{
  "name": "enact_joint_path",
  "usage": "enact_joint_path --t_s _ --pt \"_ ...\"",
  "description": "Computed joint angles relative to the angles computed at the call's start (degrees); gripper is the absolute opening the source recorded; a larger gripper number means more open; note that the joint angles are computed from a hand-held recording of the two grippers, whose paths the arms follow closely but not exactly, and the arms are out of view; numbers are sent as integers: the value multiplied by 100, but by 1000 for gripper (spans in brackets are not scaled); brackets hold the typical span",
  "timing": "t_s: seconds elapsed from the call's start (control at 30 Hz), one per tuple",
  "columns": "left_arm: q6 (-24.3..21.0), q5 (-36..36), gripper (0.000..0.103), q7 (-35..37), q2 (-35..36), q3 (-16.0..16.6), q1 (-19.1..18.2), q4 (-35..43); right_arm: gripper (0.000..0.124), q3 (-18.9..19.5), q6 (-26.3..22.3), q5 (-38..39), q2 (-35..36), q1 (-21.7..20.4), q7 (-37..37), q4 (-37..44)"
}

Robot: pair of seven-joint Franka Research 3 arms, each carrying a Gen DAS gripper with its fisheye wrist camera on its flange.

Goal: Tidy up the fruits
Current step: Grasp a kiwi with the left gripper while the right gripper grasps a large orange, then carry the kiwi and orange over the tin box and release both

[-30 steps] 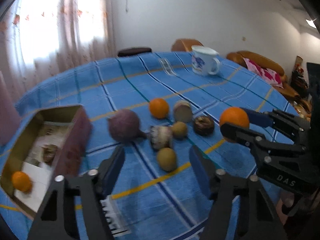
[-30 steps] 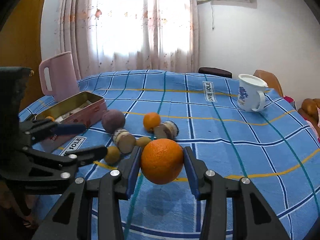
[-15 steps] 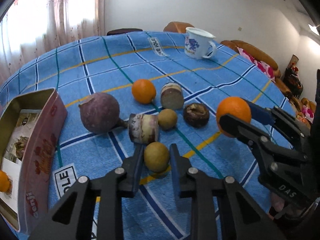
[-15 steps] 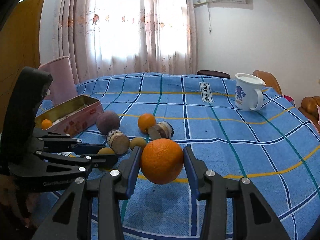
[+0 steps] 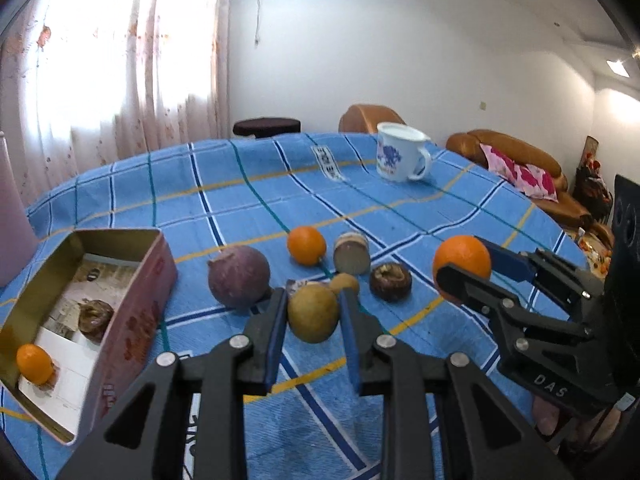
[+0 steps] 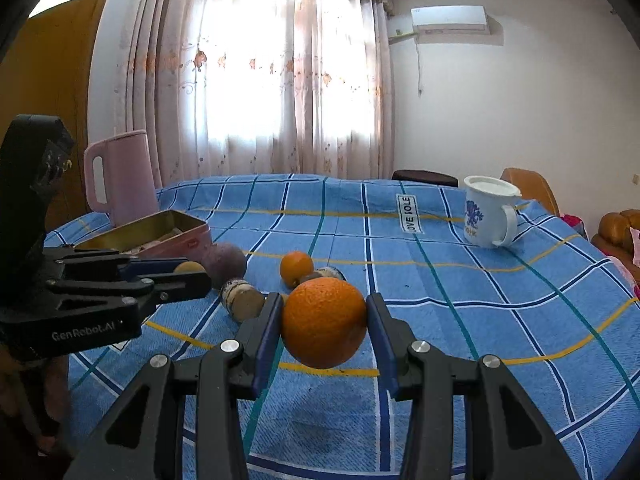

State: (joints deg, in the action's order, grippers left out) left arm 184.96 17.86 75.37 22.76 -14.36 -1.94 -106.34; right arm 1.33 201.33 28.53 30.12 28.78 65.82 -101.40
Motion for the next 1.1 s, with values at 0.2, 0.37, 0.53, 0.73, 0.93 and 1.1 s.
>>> enact_joint_path --t_s 0.2,0.37,0.53,0.73,0.93,1.1 --pt "465 57 27 -351 -112 943 -779 -157 44 261 325 -262 -10 -239 123 -118" --pt "841 -160 27 -356 -171 1686 -1447 -319 44 341 490 -375 -2 -308 169 -165" --pt "1133 -789 27 32 -199 2284 -2079 -481 44 442 672 -526 -13 -400 247 -253" --pt "1360 -1500 27 632 -213 2493 -2398 -596 44 524 876 -712 -10 -490 352 -331" --pt "1581 -2097 27 1193 -227 2444 -2476 -681 44 584 1093 -914 13 -568 463 -382" --pt "1750 -2502 27 1627 -243 2254 -2394 -735 44 618 1248 -1021 26 -601 529 -427"
